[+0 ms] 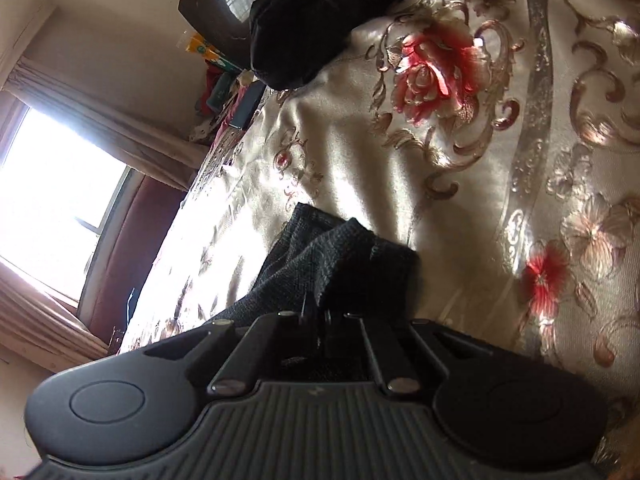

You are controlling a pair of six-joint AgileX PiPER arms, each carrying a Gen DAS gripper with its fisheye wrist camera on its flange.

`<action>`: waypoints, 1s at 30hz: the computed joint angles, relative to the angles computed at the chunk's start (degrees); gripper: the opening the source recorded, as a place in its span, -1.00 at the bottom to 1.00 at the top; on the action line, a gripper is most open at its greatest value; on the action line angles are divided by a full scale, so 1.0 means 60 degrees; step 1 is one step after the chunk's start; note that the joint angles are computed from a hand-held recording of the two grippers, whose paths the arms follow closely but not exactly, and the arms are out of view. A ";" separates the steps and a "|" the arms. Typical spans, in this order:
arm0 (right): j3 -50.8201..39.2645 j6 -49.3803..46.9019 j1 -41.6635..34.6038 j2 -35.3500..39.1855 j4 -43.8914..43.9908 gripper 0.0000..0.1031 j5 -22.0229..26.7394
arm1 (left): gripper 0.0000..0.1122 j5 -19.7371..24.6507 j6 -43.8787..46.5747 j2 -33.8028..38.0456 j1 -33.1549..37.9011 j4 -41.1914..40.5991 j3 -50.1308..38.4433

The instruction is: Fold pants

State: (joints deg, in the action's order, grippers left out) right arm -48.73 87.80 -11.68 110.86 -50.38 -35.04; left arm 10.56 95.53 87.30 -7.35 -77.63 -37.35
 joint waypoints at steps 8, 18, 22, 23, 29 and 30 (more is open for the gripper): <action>-0.0582 -0.0319 -0.0027 -0.0910 -0.0662 -0.90 -0.0424 | -0.52 0.0027 0.0401 -0.0006 -0.0002 -0.0610 -0.0105; 0.0166 -0.1890 0.1238 -0.2043 0.0328 -0.78 0.3930 | -0.52 -0.0090 0.0291 -0.0882 0.0906 0.0344 0.0825; 0.0548 -0.3711 0.2443 -0.2948 -0.0432 -0.78 0.4059 | -0.50 0.0192 0.0157 -0.1243 0.2007 0.0980 0.1050; 0.0418 -0.3414 0.2961 -0.2870 -0.1387 -0.78 0.3946 | -0.44 0.0322 -0.0091 -0.1209 0.2229 0.1372 0.1007; -0.0927 -0.2889 0.6414 -0.1603 -0.6640 -0.64 0.4879 | -0.40 0.0786 0.0499 -0.0681 0.3020 0.1675 0.0704; -0.1071 -0.2537 0.6723 -0.1411 -0.7557 -0.64 0.4729 | -0.40 0.0505 0.0600 -0.0639 0.2865 0.1822 0.0690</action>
